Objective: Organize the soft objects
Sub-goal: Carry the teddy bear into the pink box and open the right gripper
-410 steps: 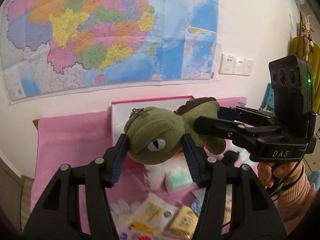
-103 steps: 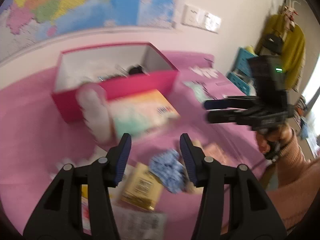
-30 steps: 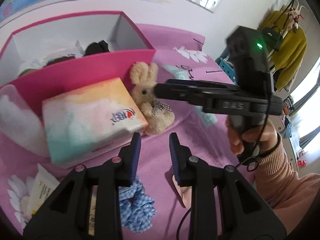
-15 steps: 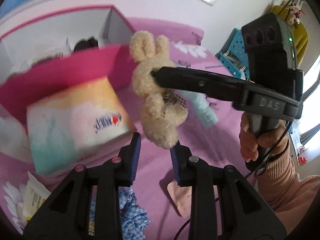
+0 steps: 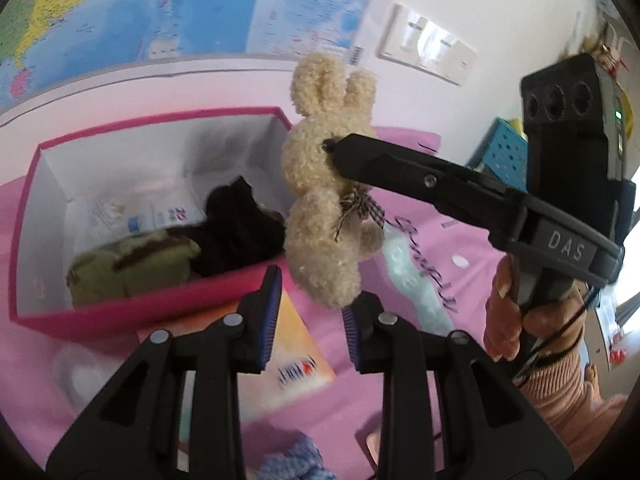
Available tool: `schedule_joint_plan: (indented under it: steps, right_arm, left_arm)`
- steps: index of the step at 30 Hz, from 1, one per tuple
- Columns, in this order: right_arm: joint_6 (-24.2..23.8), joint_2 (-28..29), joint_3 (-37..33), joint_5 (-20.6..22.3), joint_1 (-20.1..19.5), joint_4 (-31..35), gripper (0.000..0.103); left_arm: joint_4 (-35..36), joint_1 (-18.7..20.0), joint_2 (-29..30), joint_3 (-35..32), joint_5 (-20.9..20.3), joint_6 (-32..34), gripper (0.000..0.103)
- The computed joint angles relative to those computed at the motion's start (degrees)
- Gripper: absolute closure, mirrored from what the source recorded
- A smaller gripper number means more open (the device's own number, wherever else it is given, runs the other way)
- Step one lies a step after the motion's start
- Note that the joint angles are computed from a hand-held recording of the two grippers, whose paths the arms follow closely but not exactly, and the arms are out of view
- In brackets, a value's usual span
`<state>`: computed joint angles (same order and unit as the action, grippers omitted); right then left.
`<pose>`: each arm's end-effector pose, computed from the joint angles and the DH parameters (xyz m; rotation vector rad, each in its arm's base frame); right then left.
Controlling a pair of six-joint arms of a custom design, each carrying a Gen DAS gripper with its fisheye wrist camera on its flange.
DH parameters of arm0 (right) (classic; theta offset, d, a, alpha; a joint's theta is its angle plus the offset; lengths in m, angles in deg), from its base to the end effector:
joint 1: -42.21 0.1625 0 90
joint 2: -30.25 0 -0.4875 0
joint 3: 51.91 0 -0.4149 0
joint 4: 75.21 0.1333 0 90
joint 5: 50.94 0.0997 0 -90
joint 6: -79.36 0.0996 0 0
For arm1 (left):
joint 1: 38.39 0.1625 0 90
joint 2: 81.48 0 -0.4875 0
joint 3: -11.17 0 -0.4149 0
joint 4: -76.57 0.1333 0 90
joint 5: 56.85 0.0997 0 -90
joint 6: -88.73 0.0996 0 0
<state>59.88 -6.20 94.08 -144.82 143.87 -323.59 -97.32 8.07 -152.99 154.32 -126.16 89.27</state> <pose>0.2035 -0.3601 0.0708 0.6990 -2.6666 1.2422 -0.1551 -0.4078 0.1612 1.0162 2.6587 -0.4745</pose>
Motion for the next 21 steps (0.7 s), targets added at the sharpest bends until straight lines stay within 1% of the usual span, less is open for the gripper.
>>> schedule_joint_plan:
  steps: [4,7,8,9,12,13,14,16,18,21]
  right_arm:
    - [0.5,-1.0,-3.6,-1.7,0.3,4.0,0.066]
    - [0.5,-0.9,-5.9,-3.9,0.3,6.8,0.065]
    - [0.9,-0.9,-6.8,-4.6,0.1,8.3,0.065]
    - [1.4,-0.8,-7.2,-5.0,0.0,9.2,0.062]
    - [2.9,-0.3,-8.8,-8.1,-0.3,12.0,0.061]
    - [3.2,0.1,-9.3,-9.9,0.0,11.9,0.058]
    - [3.7,0.4,-9.5,-11.4,0.2,11.8,0.058]
    - [3.8,0.8,-9.3,-12.9,0.7,10.3,0.057]
    - [3.0,1.4,-8.6,-13.6,1.4,7.4,0.055]
    - [2.5,1.4,-6.7,-12.5,1.8,4.7,0.052]
  left_arm:
    - [1.3,2.3,2.2,-3.1,0.5,-0.5,0.073]
    - [1.7,3.8,4.4,-4.9,0.9,-0.8,0.073]
    - [1.8,4.1,4.9,-5.2,1.1,-0.8,0.073]
    - [1.7,3.9,4.8,-4.8,1.4,-1.0,0.073]
    - [1.8,4.3,5.1,-4.7,2.5,-1.0,0.073]
    - [1.3,4.4,5.0,-4.5,2.5,-0.7,0.072]
    - [0.8,4.3,4.8,-4.2,2.8,-0.5,0.072]
    - [-0.2,3.9,4.2,-3.4,3.0,-0.1,0.072]
    - [-0.8,3.4,3.3,-2.6,3.0,0.4,0.072]
    - [-1.6,2.1,1.2,-0.5,3.0,1.0,0.072]
